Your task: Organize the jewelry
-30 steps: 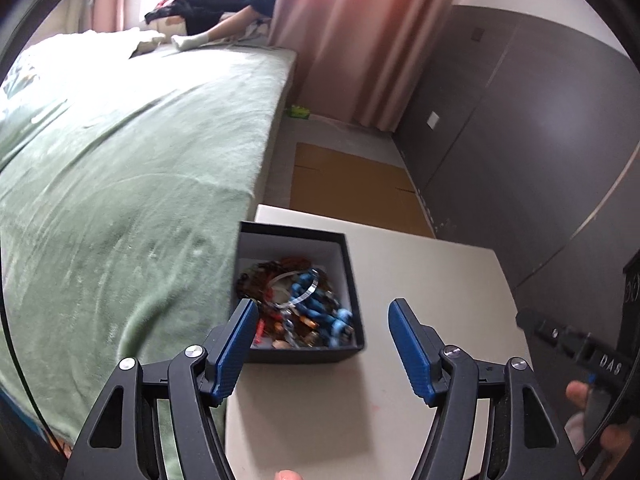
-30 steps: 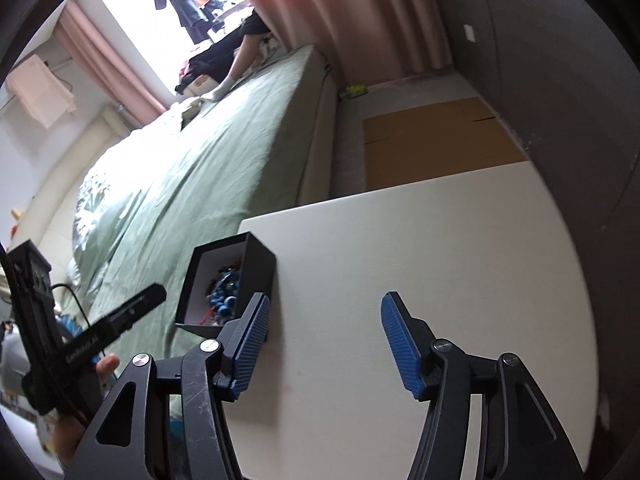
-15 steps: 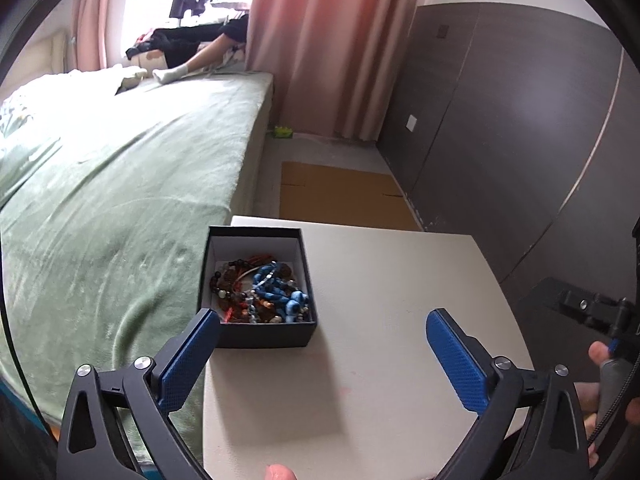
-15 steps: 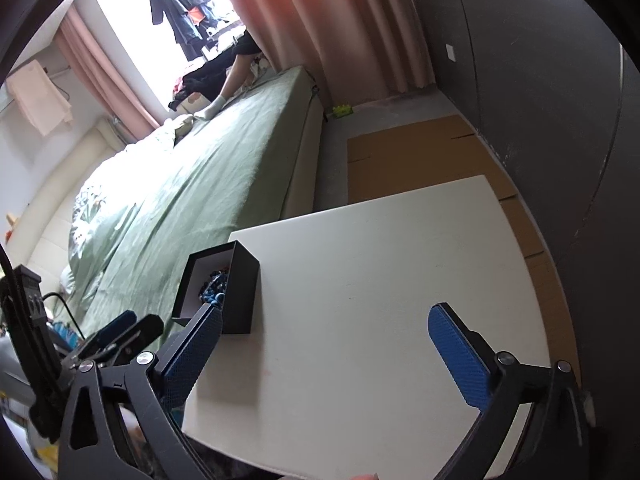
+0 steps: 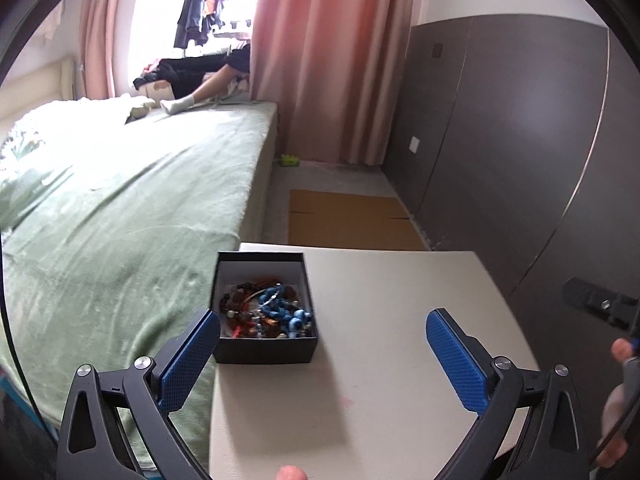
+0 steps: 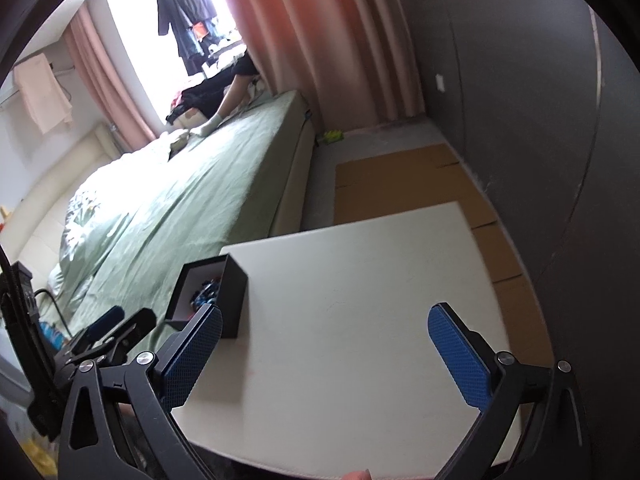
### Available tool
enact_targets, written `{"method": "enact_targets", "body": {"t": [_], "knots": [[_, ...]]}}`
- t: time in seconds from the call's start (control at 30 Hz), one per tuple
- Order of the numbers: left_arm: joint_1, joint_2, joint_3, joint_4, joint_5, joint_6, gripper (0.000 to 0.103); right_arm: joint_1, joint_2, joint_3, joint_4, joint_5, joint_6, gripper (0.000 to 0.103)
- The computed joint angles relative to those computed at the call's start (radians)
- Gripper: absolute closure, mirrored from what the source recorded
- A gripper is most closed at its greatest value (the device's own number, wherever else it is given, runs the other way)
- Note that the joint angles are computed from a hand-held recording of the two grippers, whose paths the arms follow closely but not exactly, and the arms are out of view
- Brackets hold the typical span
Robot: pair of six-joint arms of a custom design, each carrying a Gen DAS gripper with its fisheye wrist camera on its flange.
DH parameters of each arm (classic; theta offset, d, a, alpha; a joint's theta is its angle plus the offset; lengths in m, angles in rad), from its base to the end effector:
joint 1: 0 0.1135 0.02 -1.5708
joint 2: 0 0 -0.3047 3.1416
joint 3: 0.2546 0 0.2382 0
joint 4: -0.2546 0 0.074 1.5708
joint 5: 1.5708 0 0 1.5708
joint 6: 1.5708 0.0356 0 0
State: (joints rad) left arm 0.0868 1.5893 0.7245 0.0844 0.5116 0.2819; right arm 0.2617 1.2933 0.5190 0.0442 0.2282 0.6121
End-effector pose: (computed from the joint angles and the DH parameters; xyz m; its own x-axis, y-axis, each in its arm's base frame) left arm 0.2959 0.0083 0.2077 -0.5979 0.1915 -0.7784 0.4553 0.8803 -0.1332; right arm 0.2187 0.0502 0.2158 -0.5785 0.4245 -0.6965 0.2972 0.9049 0.3046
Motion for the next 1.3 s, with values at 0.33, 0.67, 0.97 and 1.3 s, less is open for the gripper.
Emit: {"method": "enact_targets", "body": {"t": [0.33,0.67,0.97,1.3], "knots": [[-0.004,-0.030,-0.031,0.034,0.032,-0.016,0.000,0.003,-0.035,0.002,-0.027,0.026,-0.013,0.000],[0.004,-0.044,-0.040,0.033,0.047,-0.030,0.000,0.009,-0.051,-0.001,-0.029,0.014,-0.013,0.000],[0.003,-0.053,-0.045,0.039,0.039,-0.042,0.000,0.002,-0.070,-0.005,-0.034,0.016,-0.009,0.000],[0.009,-0.055,-0.041,0.040,0.048,-0.055,0.000,0.002,-0.052,0.005,-0.039,0.014,-0.008,0.000]]}}
